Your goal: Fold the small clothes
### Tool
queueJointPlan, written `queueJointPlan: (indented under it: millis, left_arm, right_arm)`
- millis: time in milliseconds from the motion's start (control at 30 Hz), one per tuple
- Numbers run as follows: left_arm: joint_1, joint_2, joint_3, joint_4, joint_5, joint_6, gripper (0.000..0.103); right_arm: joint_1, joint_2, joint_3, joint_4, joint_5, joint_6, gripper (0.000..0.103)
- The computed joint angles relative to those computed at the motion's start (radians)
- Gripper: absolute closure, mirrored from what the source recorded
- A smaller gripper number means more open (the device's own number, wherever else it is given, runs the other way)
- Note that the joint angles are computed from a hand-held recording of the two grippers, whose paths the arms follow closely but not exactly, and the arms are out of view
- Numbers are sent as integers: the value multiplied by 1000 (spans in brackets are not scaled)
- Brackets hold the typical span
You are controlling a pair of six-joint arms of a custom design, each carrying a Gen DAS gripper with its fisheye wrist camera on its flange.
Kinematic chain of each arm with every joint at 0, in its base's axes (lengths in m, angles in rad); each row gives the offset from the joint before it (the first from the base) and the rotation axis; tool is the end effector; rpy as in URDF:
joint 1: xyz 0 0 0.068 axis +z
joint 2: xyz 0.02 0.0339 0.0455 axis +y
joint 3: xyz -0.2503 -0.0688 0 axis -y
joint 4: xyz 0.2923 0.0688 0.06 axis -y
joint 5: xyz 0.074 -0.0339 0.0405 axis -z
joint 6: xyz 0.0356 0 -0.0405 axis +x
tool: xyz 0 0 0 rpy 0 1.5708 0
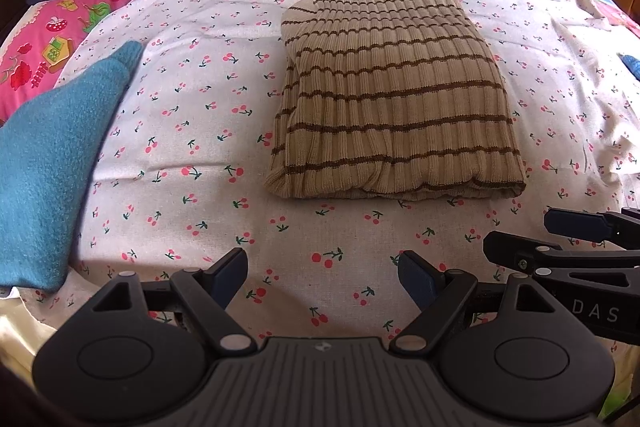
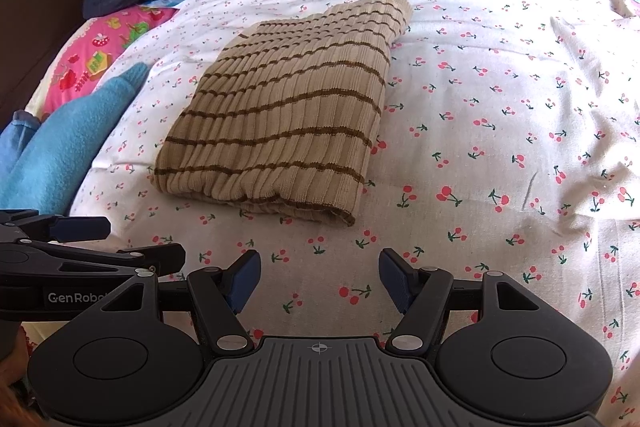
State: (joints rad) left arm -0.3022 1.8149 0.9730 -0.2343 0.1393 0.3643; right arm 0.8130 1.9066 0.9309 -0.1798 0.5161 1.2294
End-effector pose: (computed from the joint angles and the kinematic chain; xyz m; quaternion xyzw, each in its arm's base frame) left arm 0.3535 -0.1154 0.0822 0.3325 0.9084 -0.0599 0.2462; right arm 0.2591 0.2482 0.0454 0.2470 0.9148 0.0395 0.3171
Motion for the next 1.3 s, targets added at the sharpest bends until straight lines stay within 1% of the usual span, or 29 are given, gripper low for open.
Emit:
queueJointPlan:
  millis: [1133,1300]
  left_arm:
    - [3,-17,-19,14,-4,10,17]
    - [2,-31,-38,39,-7,16,17]
  right_arm:
    - [3,3,1,1,0,4,37]
    - [4,3,0,2,1,4,37]
